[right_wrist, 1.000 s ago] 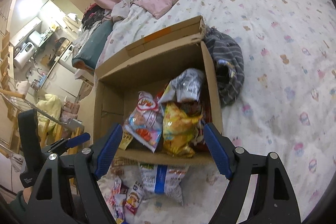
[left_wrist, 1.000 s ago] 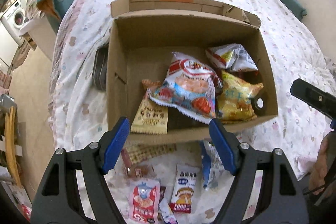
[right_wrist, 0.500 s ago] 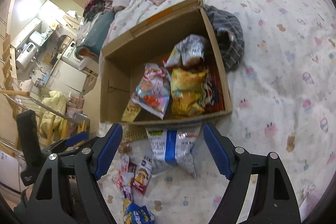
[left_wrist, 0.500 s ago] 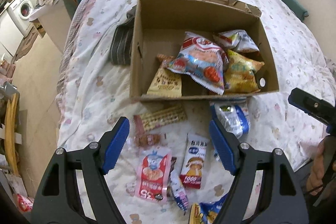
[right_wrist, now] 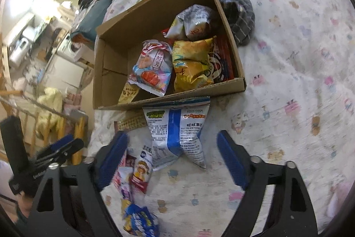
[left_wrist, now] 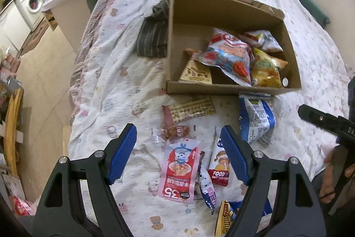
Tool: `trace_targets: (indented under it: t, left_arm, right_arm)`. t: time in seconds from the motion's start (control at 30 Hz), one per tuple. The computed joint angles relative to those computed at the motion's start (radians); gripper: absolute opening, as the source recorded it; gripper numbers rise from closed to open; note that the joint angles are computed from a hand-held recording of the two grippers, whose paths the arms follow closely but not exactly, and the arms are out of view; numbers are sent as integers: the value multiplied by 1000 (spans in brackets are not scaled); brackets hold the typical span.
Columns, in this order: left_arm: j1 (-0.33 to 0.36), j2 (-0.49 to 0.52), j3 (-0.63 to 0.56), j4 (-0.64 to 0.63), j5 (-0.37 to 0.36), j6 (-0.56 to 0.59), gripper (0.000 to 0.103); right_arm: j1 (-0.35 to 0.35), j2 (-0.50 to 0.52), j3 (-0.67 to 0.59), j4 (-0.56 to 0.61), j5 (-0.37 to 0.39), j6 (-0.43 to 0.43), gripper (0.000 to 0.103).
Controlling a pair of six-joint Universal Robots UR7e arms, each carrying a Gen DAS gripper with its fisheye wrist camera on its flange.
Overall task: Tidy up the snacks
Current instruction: 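Grasp the blue-white Wangwang snack bag with the right tool, then grasp the pink snack pouch with the left tool while the right tool holds the Wangwang bag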
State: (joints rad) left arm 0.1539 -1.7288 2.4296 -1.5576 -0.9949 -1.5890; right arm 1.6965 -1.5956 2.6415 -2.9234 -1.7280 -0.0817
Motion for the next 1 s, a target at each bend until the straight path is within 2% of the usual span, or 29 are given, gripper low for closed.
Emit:
trace_targets:
  t: [0.07, 0.2, 0.37, 0.5, 0.6, 0.67, 0.7, 0.77, 0.83, 1.0]
  left_arm:
    - [0, -14, -5, 24, 6, -28, 76]
    - [6, -17, -19, 98, 9, -64, 76]
    - [4, -73, -11, 121, -6, -92, 76]
    - [1, -91, -8, 139, -16, -114, 76]
    - [6, -89, -6, 144, -25, -120, 76]
    - [19, -90, 0, 124, -35, -110, 76]
    - [31, -89, 7, 100, -45, -97, 76]
    - [54, -82, 15, 59, -61, -71, 76]
    - [76, -76, 25, 23, -76, -52, 76]
    - [152, -45, 58, -82, -130, 3, 76]
  right_arm:
    - [-4, 25, -8, -12, 1, 18, 98]
    - [17, 122, -37, -29, -49, 33, 98]
    - [41, 262, -80, -8, -119, 59, 98]
    - [63, 348, -113, 2, -148, 62, 98]
    - [82, 404, -135, 15, -203, 66, 98]
    - [81, 414, -138, 20, -219, 70, 94]
    - [82, 410, -137, 23, -220, 75, 86]
    - [64, 389, -127, 15, -200, 80, 78]
    - [43, 367, -117, 7, -179, 80, 66]
    - [44, 321, -100, 33, -157, 24, 63]
